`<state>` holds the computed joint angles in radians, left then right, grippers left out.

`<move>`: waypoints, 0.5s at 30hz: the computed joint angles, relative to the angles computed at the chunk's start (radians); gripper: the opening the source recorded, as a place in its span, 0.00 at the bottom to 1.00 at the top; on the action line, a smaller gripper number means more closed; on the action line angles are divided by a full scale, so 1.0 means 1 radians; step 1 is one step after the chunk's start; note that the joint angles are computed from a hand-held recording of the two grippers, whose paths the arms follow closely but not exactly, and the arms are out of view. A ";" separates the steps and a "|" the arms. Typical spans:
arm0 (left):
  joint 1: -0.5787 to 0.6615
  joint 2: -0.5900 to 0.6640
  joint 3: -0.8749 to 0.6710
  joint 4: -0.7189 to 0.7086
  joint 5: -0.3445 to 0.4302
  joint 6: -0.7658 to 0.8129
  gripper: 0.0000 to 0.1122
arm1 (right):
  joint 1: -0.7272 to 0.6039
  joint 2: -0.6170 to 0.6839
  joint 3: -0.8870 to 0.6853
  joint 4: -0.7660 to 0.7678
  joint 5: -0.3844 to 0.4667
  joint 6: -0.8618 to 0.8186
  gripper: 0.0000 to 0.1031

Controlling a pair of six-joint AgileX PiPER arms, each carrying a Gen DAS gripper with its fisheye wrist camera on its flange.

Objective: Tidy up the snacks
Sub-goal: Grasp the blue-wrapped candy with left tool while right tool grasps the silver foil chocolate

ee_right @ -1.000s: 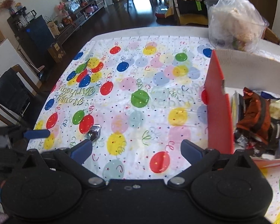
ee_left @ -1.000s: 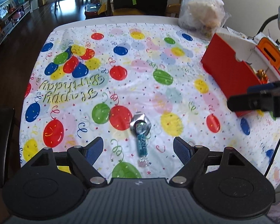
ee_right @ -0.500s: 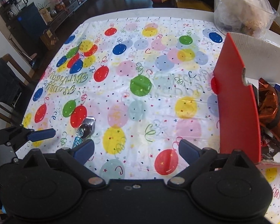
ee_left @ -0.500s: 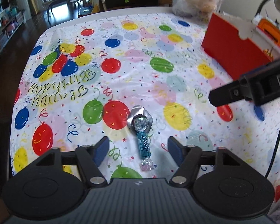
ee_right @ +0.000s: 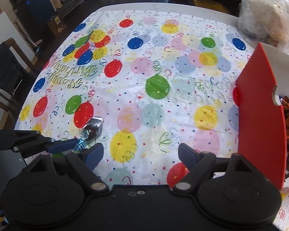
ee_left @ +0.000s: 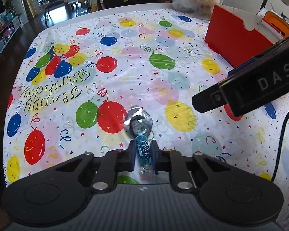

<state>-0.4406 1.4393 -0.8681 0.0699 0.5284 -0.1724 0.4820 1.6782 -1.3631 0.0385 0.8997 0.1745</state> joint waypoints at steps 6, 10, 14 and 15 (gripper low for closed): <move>0.065 -0.013 0.005 -0.095 0.013 0.066 0.11 | 0.025 0.043 -0.042 0.003 0.007 -0.016 0.80; 0.129 -0.045 0.020 -0.146 0.028 0.091 0.11 | 0.061 0.088 -0.081 0.005 0.006 -0.027 0.80; 0.209 -0.078 0.035 -0.187 0.050 0.104 0.11 | 0.101 0.141 -0.127 0.009 0.007 -0.040 0.79; 0.228 -0.087 0.039 -0.194 0.055 0.108 0.11 | 0.111 0.154 -0.139 0.006 0.007 -0.041 0.77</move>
